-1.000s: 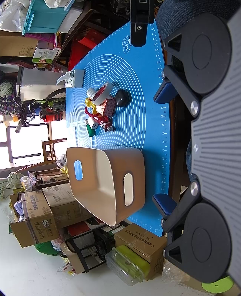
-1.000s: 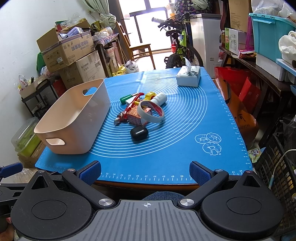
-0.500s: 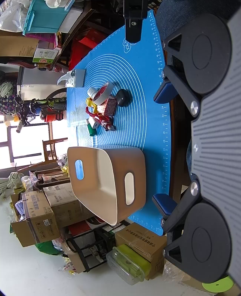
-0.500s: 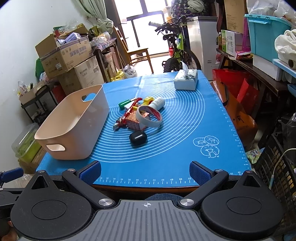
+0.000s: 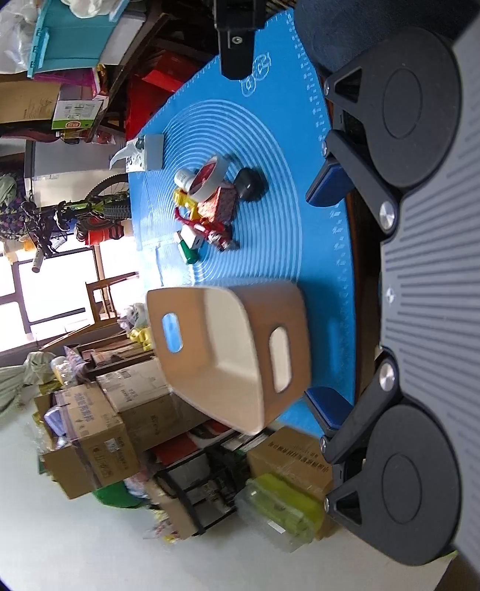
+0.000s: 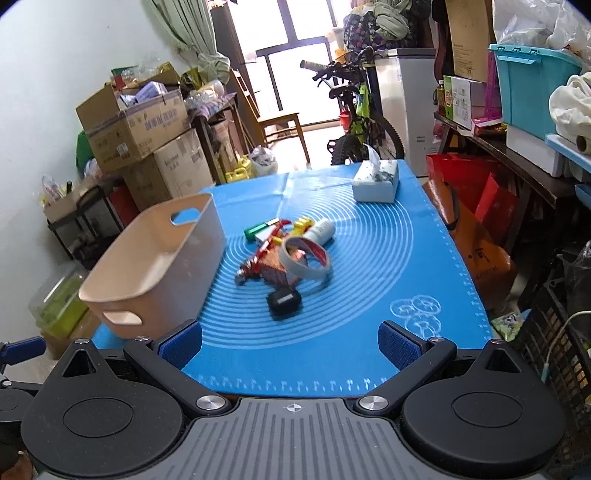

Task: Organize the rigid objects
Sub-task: 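Clamp the beige basket rim with the left gripper while the right gripper grasps the tape roll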

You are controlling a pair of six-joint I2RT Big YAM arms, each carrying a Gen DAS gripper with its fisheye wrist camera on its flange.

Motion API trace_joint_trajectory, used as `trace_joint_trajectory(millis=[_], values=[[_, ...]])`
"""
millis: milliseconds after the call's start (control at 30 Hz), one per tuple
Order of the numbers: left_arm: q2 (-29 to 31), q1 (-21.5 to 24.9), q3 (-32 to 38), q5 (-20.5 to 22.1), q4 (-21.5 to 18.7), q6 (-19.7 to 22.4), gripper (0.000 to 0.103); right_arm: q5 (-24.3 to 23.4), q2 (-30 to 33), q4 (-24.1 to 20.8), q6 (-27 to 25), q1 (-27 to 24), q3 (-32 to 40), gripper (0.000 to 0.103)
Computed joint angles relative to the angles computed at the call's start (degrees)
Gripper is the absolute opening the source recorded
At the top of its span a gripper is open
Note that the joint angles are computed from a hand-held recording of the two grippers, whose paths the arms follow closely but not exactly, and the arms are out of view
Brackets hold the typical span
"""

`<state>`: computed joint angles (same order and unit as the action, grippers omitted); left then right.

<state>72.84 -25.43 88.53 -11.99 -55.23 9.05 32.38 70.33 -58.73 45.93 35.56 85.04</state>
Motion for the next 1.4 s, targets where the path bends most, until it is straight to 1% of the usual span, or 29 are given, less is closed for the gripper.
trace_joint_trajectory(millis=[33,100,133,200,300,433,500,633,700,833,967,1067,1133,1167,1200,1233,1267,1300,1333,1367,1400], values=[[0.4,0.3,0.8,0.0,-0.1,0.5,0.102,-0.3,0.4,0.4,-0.7,-0.3,0.5,0.101],[1.9,1.3,3.4,0.3,-1.6,0.4,0.102,-1.0,1.3,0.6,-1.9,-1.0,1.6,0.101],[3.0,2.0,5.2,0.9,-2.8,0.0,0.102,-1.5,1.8,0.8,-2.2,-1.4,2.1,0.101],[4.7,3.4,7.8,2.1,-3.9,-0.9,0.102,-2.7,2.8,1.3,-2.9,-2.4,3.0,0.101],[7.4,5.2,11.7,2.1,-4.8,-2.0,0.102,-4.1,4.9,1.4,-4.3,-4.0,5.1,0.101],[12.1,8.2,18.4,4.1,-8.3,-3.7,0.102,-5.6,8.3,1.6,-6.3,-6.1,8.2,0.101],[14.5,9.8,21.3,5.4,-9.2,-4.9,0.102,-6.6,10.1,1.4,-6.9,-7.3,9.8,0.101],[19.7,12.1,27.6,5.3,-10.7,-5.4,0.102,-8.5,14.7,1.1,-9.0,-9.7,13.8,0.101],[23.0,13.2,31.5,5.4,-12.3,-5.8,0.102,-10.2,17.1,1.3,-10.1,-11.0,15.9,0.101],[29.7,15.5,39.8,6.0,-16.4,-6.7,0.102,-12.9,22.4,1.1,-12.9,-13.2,20.5,0.101],[37.3,17.0,49.6,6.2,-22.2,-8.2,0.102,-15.0,27.0,0.8,-15.8,-15.2,24.4,0.1],[41.6,17.7,55.1,6.8,-26.1,-7.9,0.102,-17.2,30.2,-0.4,-16.1,-16.6,27.1,0.094],[44.3,18.0,58.6,8.3,-29.3,-7.6,0.102,-18.5,31.4,-0.3,-16.2,-17.3,27.7,0.091],[45.3,18.0,59.8,8.9,-30.4,-7.5,0.101,-18.6,32.2,-0.6,-16.5,-17.5,28.4,0.091],[46.4,18.0,61.2,9.2,-31.6,-7.4,0.097,-18.5,32.9,-0.9,-16.9,-17.7,29.1,0.09],[47.8,18.0,63.1,9.1,-33.1,-7.3,0.085,-18.5,33.7,-1.3,-17.0,-17.9,29.7,0.088],[50.8,18.2,67.9,9.1,-36.4,-7.3,0.077,-18.9,34.3,-1.7,-17.0,-18.2,30.3,0.086],[53.4,18.2,72.1,8.7,-39.0,-7.4,0.075,-19.2,35.0,-2.2,-16.8,-18.4,31.0,0.084],[54.5,18.3,73.8,8.5,-40.2,-7.3,0.072,-19.5,35.5,-2.5,-16.7,-18.6,31.5,0.083],[54.1,18.4,72.5,8.7,-39.7,-7.3,0.069,-19.7,36.0,-2.6,-16.7,-18.8,32.0,0.083],[54.4,18.6,72.8,9.3,-40.0,-7.3,0.067,-19.7,36.5,-2.8,-16.9,-18.9,32.4,0.081]])
